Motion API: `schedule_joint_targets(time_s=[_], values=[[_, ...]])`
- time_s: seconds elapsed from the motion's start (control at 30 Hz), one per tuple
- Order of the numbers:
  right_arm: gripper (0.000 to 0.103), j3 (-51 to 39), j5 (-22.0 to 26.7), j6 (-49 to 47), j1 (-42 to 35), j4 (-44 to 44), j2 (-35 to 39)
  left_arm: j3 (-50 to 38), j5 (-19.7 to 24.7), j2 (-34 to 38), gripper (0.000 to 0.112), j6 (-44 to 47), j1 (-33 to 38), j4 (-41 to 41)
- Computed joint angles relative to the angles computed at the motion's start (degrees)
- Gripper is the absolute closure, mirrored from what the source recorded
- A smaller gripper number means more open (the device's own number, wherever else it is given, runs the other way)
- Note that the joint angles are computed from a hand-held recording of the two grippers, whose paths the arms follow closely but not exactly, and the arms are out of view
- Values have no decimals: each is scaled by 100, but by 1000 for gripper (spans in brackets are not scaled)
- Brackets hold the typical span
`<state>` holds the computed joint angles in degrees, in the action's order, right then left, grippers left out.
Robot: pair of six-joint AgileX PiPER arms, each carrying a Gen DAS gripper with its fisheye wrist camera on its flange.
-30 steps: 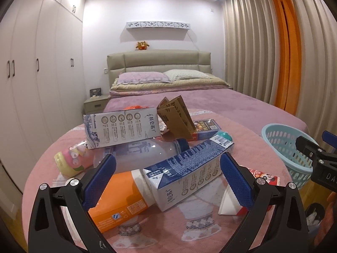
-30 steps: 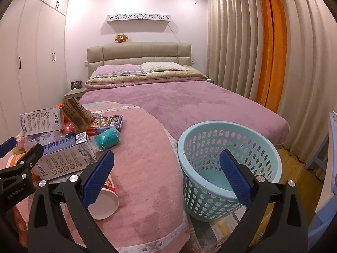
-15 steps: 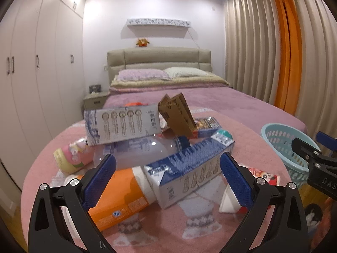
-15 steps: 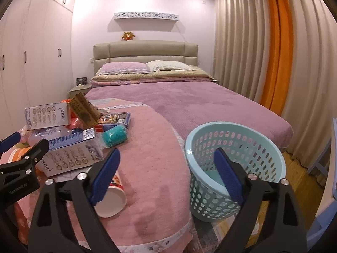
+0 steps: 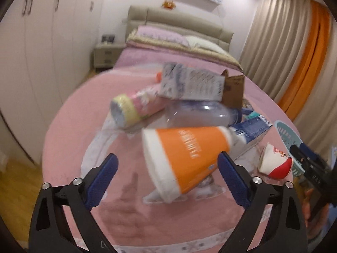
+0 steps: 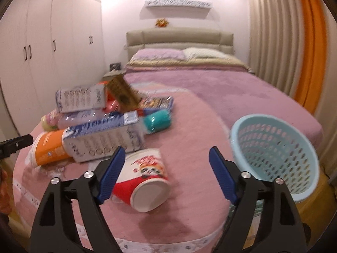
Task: Collect trash
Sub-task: 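Grasp the orange-and-white cup with the left gripper while the right grasps the panda cup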
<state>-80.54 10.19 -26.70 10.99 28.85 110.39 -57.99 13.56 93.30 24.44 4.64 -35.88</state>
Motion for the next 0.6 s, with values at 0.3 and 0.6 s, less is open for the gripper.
schedule_joint_targets(time_s=[0.3,0.6], values=[[17,-741,1181,-1092,-205,1128,651,-754,1555,977,40,2198,676,-2436],[18,-1070,1785,-1231,-271,1419,953,-872,1669,1092,53,2328,531,-2633]])
